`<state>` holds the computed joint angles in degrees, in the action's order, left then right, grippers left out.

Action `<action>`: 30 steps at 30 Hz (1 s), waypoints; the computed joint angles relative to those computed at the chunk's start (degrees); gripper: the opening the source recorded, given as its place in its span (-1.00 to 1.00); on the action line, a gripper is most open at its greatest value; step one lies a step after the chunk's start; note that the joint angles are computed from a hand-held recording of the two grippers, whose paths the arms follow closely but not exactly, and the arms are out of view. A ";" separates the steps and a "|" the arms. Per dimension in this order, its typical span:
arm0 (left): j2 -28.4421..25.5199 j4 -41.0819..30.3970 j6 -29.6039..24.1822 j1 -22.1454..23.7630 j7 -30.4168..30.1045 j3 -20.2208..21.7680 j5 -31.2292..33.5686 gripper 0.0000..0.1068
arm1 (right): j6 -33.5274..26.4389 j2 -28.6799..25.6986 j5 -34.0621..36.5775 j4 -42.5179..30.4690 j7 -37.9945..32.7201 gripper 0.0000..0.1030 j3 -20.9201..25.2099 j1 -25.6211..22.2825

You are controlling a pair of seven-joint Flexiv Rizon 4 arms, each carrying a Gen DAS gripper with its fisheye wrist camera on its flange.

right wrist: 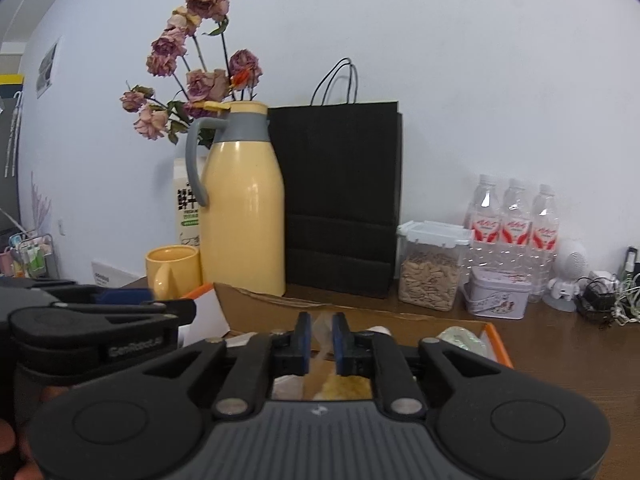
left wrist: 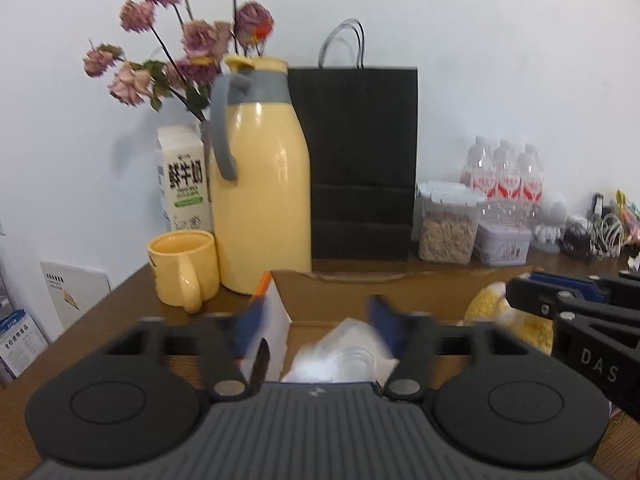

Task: Organize objects
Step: 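Carry the white cap into the cardboard box and open the left tool, then move both tools out of the box back toward the last cap and yellow block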

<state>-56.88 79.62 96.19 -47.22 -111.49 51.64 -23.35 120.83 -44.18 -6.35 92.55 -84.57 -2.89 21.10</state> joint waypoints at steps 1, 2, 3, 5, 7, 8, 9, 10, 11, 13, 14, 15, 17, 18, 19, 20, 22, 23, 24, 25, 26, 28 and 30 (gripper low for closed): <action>-0.21 0.62 1.07 -0.54 -0.61 0.83 -0.20 0.62 | 0.01 0.21 0.63 0.32 -0.17 -0.41 -0.46 0.35; -0.48 1.08 1.51 -1.17 -0.83 1.74 -0.89 0.71 | -0.10 0.45 1.19 0.58 -0.31 -0.24 -0.84 0.64; -0.80 1.37 1.83 -1.66 -0.91 2.50 -1.75 0.82 | 0.12 0.57 2.14 0.80 -0.55 0.13 -1.44 1.15; -2.55 1.85 2.24 -3.33 -1.53 5.50 -4.56 0.93 | 0.81 0.75 3.47 1.20 -1.13 0.41 -2.13 1.74; -2.67 2.22 2.28 -3.80 -0.71 5.79 -5.86 0.93 | 1.31 1.00 4.50 1.46 -1.40 0.77 -2.27 1.90; -2.53 2.35 2.55 -3.76 -0.26 5.43 -6.29 0.93 | 1.68 1.06 4.77 1.55 -1.53 0.84 -2.17 1.85; -2.41 2.54 2.78 -3.80 0.27 5.19 -6.71 0.93 | 2.05 1.16 4.63 1.76 -1.62 0.87 -1.82 1.55; -2.44 2.61 2.86 -3.91 0.83 5.13 -7.18 0.93 | 2.01 1.33 4.57 1.95 -1.69 0.88 -1.62 1.39; -2.47 2.63 2.92 -3.95 1.37 5.09 -7.64 0.93 | 1.99 1.47 4.71 2.12 -1.76 0.89 -1.58 1.37; -2.40 2.84 3.32 -4.06 2.37 4.76 -8.41 0.93 | 2.15 1.63 4.79 2.38 -1.93 0.98 -1.40 1.30; -2.23 3.02 3.66 -4.05 2.96 4.40 -8.74 0.93 | 2.36 1.76 4.73 2.62 -2.03 1.00 -1.24 1.20; -2.11 3.32 4.07 -4.18 3.52 4.16 -9.20 0.93 | 2.52 1.92 4.79 2.86 -2.17 1.00 -1.20 1.22; -1.62 3.93 5.26 -4.19 5.00 3.13 -10.02 0.93 | 2.80 2.35 4.69 3.53 -2.42 1.00 -0.92 1.10; -1.20 4.37 6.14 -4.14 5.87 2.40 -10.24 0.93 | 3.14 2.62 4.21 4.04 -2.43 1.00 -0.42 0.70; -0.94 4.84 6.96 -4.30 6.66 2.02 -10.62 0.93 | 3.32 2.89 3.74 4.44 -2.40 1.00 0.00 0.32; -0.76 5.28 7.69 -4.52 7.39 1.77 -11.11 0.93 | 3.58 3.18 3.39 4.93 -2.42 1.00 0.32 0.03; 0.26 6.35 9.59 -4.49 9.02 0.34 -11.47 0.93 | 4.51 3.84 2.77 6.16 -2.54 1.00 0.96 -0.52; 0.80 6.87 10.31 -4.49 9.84 -0.37 -11.64 0.93 | 5.12 4.23 2.56 6.91 -2.66 1.00 1.23 -0.74; 1.43 7.51 10.93 -4.60 10.65 -1.05 -11.82 0.93 | 5.63 4.65 2.45 7.63 -2.83 1.00 1.40 -0.87; 2.09 8.18 11.41 -4.75 11.45 -1.71 -12.04 0.93 | 6.21 5.10 2.16 8.48 -3.02 1.00 1.67 -1.14; 2.89 8.79 11.73 -4.77 12.35 -2.54 -12.10 0.93 | 6.62 5.61 1.70 9.34 -3.08 1.00 2.06 -1.54; 5.25 10.16 12.68 -4.09 14.41 -5.25 -11.13 0.93 | 7.13 6.85 0.20 11.26 -2.99 1.00 3.07 -2.64; 7.38 11.67 13.43 -3.51 16.29 -7.61 -10.49 0.93 | 7.93 8.10 -0.94 13.30 -3.31 1.00 3.67 -3.36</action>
